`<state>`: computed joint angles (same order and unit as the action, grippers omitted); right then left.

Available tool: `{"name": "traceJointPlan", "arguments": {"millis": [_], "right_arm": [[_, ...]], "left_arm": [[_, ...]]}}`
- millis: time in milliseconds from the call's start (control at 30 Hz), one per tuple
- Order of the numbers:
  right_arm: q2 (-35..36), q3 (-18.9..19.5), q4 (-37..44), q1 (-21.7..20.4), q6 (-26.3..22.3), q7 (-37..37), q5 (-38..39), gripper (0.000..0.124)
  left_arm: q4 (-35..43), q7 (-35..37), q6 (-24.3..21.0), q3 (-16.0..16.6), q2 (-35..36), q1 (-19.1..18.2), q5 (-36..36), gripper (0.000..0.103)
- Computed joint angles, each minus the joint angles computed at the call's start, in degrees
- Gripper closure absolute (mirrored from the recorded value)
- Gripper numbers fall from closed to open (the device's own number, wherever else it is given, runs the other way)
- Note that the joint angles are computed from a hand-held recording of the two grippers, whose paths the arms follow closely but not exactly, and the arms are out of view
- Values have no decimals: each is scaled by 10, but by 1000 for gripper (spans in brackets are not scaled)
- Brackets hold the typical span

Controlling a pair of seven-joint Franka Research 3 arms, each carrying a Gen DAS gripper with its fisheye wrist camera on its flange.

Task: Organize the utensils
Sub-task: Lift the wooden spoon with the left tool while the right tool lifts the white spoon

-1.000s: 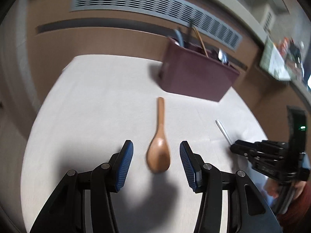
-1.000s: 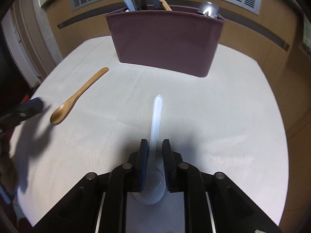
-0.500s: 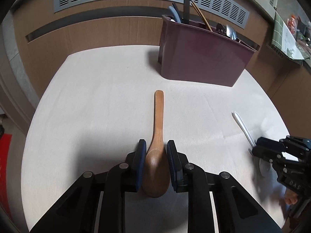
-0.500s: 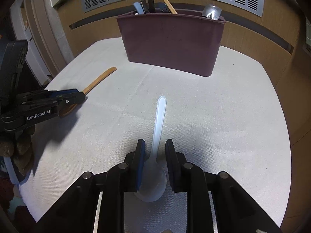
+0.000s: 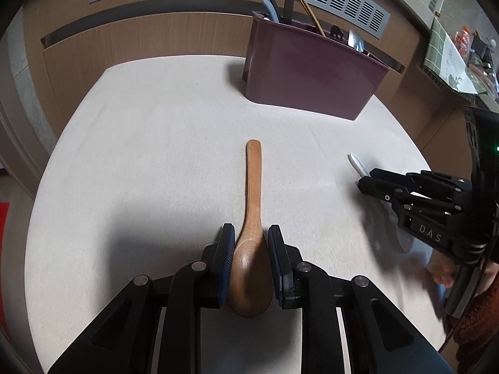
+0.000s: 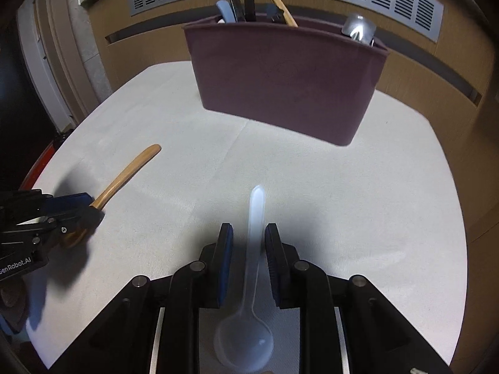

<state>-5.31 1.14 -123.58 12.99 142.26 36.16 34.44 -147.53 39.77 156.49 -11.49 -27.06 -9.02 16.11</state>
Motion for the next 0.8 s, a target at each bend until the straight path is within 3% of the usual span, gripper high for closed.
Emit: {"name": "traceJointPlan", "arguments": {"millis": [67, 300, 533, 633, 800], "right_arm": [[-2, 2, -1, 1, 3, 1, -2, 115], [-24, -12, -8, -2, -14, -19, 49, 115], [-29, -21, -1, -13, -37, -23, 79, 115], [-26, -23, 4, -16, -55, -18, 78, 115], [-26, -22, 2, -20, -56, -10, 84, 115]], "left_arm": [[8, 0, -2, -2, 9, 5, 6, 80], [49, 16, -16, 1, 50, 10, 19, 80], [92, 103, -21, 36, 94, -9, -40, 76], [106, 134, -30, 39, 105, -13, -65, 66], [126, 133, -45, 21, 119, 1, -50, 65]]}}
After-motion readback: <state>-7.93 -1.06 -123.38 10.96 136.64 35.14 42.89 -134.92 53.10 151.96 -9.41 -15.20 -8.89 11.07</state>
